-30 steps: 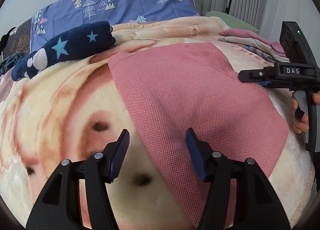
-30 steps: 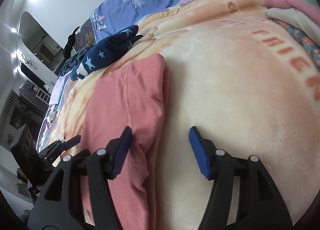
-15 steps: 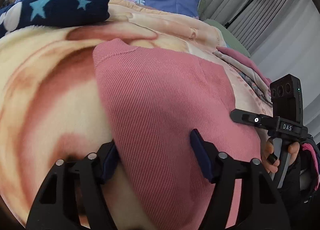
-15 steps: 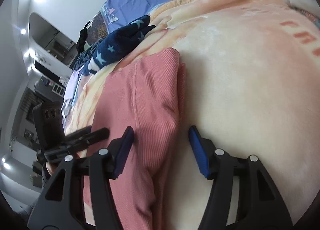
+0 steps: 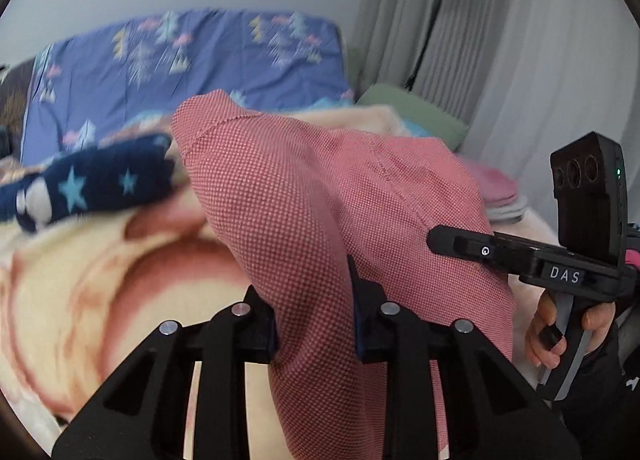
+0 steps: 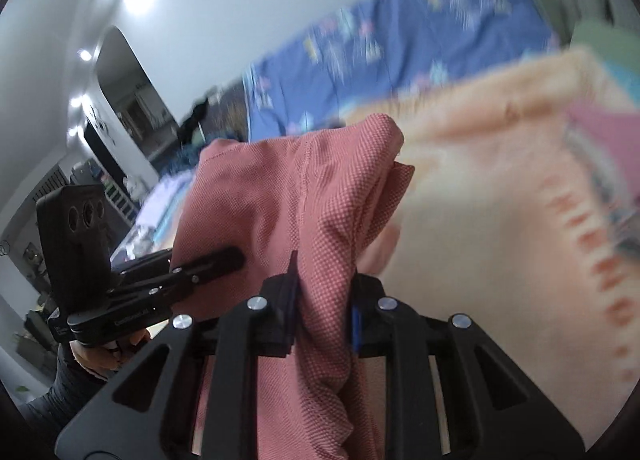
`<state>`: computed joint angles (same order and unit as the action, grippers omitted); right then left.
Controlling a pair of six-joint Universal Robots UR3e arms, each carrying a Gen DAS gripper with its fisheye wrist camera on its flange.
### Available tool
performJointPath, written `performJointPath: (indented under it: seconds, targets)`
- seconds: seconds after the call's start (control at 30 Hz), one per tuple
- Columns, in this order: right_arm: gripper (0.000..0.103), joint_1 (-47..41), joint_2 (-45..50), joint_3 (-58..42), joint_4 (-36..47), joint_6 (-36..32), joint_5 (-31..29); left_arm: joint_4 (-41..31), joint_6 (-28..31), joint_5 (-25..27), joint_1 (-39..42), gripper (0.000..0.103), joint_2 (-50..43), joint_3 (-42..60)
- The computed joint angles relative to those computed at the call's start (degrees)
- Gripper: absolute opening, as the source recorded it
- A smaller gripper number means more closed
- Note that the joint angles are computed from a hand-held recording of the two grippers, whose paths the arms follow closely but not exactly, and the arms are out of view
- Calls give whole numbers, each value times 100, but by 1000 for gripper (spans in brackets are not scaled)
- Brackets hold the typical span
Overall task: Fold small clothes
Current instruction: 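Grasp the folded shirt with both grippers and lift it, then carry the folded shirt onto the clothes stack with both grippers and release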
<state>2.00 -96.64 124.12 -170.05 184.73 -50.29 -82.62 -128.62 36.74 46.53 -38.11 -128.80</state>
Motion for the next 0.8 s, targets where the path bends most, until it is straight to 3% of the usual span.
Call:
performJointPath:
  seconds: [0.07, 0.13, 0.17, 0.27, 0.37, 0.43, 0.5, 0.63, 0.73, 0.8]
  targets:
    - [20, -522, -944, 241, 455, -165, 334, 162, -383, -179, -350, 27, 21, 360]
    - [20, -1319, -2143, 325, 1387, -604, 711, 1751, -1521, 73, -1311, 27, -514, 511]
    - [20, -1919, -2723, 357, 2226, -1165, 1269, 2504, -2055, 329, -1829, 27, -835, 632]
    - [20, -3719, -4183, -330, 5117, -2581, 2069, 4541, -3361, 1343, -3608, 28, -2338, 1352]
    - [20, -5519, -4651, -1655, 8717, -4883, 2732, 5271, -3948, 2187, -4913, 28, -3703, 2476]
    - [20, -6250, -4493, -2309, 10021, -5943, 2900, 5536, -4192, 2705, -5645, 28, -4664, 3380]
    - [20, -6389, -4155, -2318, 9405, -5698, 2892, 5593, -4307, 3050, -6101, 28, -5464, 4241]
    - [20, -5448, -2639, -1804, 5057, -3149, 2045, 5137, -4387, 3737, -6749, 29, -7179, 6457]
    - [20, -4889, -1254, -2181, 3495, -2308, 1419, 4501, -4373, 4125, -7006, 29, -8436, 8257]
    - [20, -4615, -474, -2505, 2906, -1917, 1068, 4276, -4402, 4216, -7065, 30, -9355, 9457]
